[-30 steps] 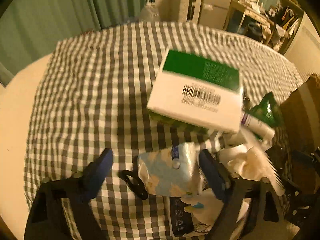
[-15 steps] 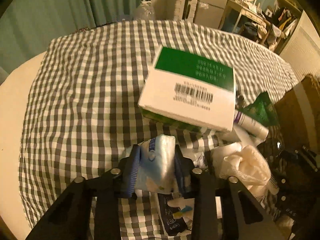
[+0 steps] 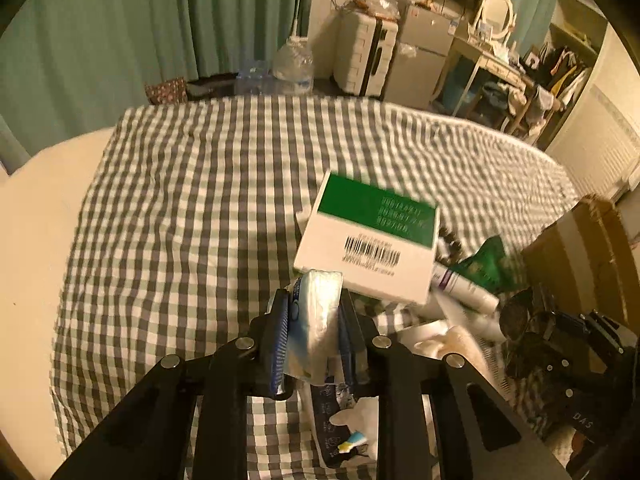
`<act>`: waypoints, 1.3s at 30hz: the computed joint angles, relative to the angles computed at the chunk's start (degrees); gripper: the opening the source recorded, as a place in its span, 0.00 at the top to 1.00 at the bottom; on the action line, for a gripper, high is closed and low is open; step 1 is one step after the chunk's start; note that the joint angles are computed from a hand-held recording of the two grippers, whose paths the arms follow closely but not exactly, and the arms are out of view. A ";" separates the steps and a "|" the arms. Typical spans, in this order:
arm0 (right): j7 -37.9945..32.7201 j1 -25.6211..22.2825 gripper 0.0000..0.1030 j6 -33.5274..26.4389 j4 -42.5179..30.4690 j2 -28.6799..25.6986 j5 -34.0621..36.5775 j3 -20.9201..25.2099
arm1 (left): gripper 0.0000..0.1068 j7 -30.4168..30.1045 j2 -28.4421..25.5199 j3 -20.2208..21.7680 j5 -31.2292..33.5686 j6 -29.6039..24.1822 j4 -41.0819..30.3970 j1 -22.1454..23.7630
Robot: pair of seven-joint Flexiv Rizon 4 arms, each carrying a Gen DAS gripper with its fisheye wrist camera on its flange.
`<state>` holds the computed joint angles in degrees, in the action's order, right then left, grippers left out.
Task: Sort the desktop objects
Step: 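Lift and carry the black roll and tissue pack over the cardboard box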
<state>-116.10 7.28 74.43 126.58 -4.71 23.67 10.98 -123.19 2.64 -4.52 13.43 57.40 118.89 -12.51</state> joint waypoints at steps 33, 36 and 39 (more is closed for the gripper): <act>-17.09 11.97 0.54 -3.18 1.77 27.20 17.85 -12.27 | 0.79 -11.64 16.02 -11.78 12.04 -7.38 -6.91 1.29; -16.39 12.79 0.54 -3.82 3.26 30.69 15.74 -13.74 | 0.79 -12.99 16.86 -14.10 13.37 -9.79 -9.03 1.50; -15.81 14.08 0.54 -4.62 3.52 33.70 15.12 -16.30 | 0.79 -14.08 16.92 -16.33 14.96 -12.57 -11.62 1.82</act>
<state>-131.91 21.36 69.81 130.10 28.99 38.78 -5.33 -137.27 19.56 -20.85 28.38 44.82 107.27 -10.69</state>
